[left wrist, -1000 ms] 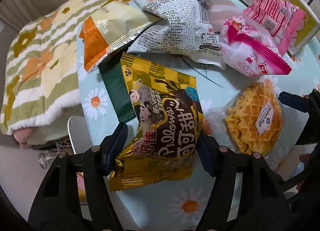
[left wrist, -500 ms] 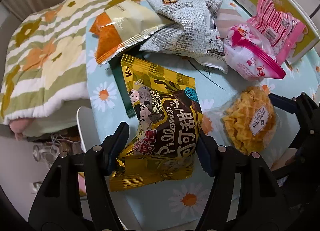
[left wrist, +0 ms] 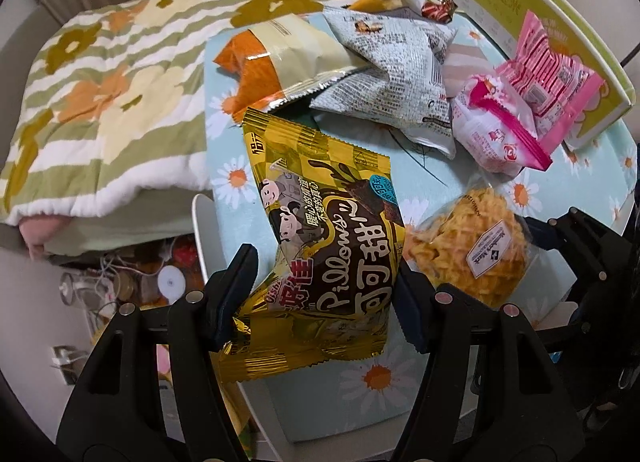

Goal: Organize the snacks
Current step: 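Grasp the gold Pillows bag with left tool while right tool grasps the waffle pack, then carry both packets over the yellow box and open both tools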

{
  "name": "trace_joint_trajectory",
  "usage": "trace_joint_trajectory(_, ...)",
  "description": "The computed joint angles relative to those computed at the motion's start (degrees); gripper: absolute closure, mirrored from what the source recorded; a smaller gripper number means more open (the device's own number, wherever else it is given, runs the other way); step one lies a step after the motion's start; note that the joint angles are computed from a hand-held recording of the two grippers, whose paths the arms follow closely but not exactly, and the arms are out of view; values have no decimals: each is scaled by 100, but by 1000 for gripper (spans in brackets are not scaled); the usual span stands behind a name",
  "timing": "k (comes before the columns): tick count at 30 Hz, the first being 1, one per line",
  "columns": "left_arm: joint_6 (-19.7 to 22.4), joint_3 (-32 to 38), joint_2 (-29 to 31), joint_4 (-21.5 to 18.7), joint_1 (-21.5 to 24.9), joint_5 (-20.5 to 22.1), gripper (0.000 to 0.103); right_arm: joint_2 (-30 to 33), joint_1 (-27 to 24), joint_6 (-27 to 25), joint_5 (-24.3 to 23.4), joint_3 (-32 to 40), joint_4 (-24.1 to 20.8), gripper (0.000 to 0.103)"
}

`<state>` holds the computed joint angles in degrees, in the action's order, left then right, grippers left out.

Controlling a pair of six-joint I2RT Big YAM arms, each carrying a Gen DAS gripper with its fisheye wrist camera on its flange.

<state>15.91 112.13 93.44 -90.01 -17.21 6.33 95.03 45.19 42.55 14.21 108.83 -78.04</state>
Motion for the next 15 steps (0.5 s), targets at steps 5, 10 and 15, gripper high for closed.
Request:
trace_joint_trajectory(5, -75, 267, -38, -75, 79, 74, 42, 17, -1, -91, -29, 224, 32, 35)
trace_joint_trajectory(10, -191, 867, 88, -233, 158, 171, 42, 207, 10, -394, 134, 886, -152, 35)
trace_joint_trajectory(15, -377, 1819, 419, -498, 163, 361, 42, 334, -61, -498, 316, 1603, -415, 35)
